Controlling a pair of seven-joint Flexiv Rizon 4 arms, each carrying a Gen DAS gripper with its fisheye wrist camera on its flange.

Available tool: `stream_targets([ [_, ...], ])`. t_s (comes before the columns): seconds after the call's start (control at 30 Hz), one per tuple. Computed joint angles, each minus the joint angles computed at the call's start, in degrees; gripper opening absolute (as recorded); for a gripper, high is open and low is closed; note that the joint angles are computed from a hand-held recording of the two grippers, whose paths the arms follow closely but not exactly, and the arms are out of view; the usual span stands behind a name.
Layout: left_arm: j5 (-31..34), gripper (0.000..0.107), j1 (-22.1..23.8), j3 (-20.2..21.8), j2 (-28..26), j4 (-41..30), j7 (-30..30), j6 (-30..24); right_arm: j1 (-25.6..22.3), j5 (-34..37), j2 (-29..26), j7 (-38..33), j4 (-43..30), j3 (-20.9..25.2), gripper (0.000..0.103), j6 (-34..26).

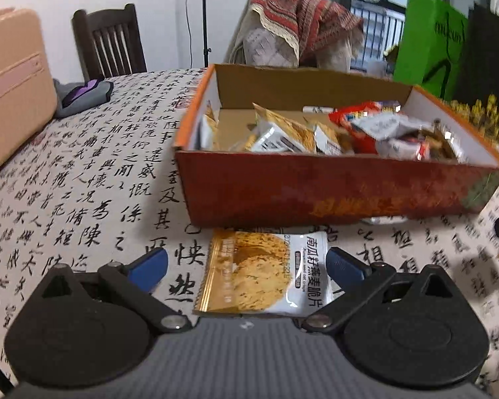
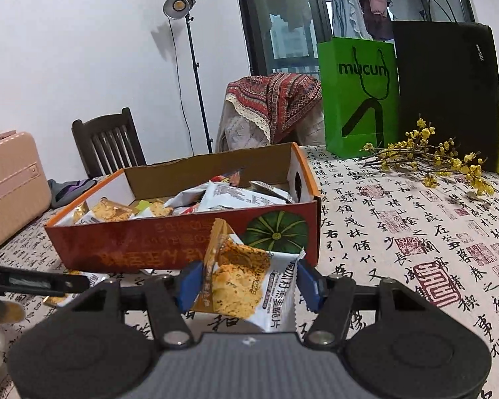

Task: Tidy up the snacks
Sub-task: 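Grasp a pumpkin-seed cracker packet with the right tool while the left tool grasps another, then carry both cracker packets over the cardboard box and lower them in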

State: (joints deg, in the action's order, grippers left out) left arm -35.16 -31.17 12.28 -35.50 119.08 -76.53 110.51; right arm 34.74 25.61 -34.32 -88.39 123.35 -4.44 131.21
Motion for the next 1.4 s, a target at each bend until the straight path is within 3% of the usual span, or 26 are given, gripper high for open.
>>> stream_targets([
  [0.03, -1.0, 0.103, -1.2, 1.0, -0.7, -0.5, 0.6, -0.4, 0.1, 0.0, 0.0, -0.2, 0.0, -0.1, 0.06, 0.2],
  [0.17, 2.3, 0.103, 2.7, -2.4, -0.8, -0.2, -1.0, 1.1, -0.7, -1.0, -0.2, -0.4, 0.6, 1.0, 0.061, 2.1],
  [0.67, 5.8, 0.102, 6.4, -5.7, -0.5, 0.4, -1.4, 2.8, 0.0, 0.6, 0.0, -1.6, 0.2, 0.6, 0.061, 1.3],
  [1.03, 13.7, 0.075, 12.6, -11.3, 1.1, 3.0, -3.4, 6.0, -0.3, 0.1, 0.0, -1.2, 0.2, 0.7, 0.061, 0.6],
  [1.13, 14.2, 0.067, 12.5, -11.2, 1.4, 3.3, -3.7, 6.1, -0.4, -0.2, 0.1, -0.9, 0.2, 0.7, 0.061, 0.3],
  [1.4, 14.4, 0.067, 11.7, -10.9, 2.7, 5.7, -4.8, 9.3, -0.8, -1.3, -0.1, -0.8, 0.5, 1.1, 0.061, 1.2],
])
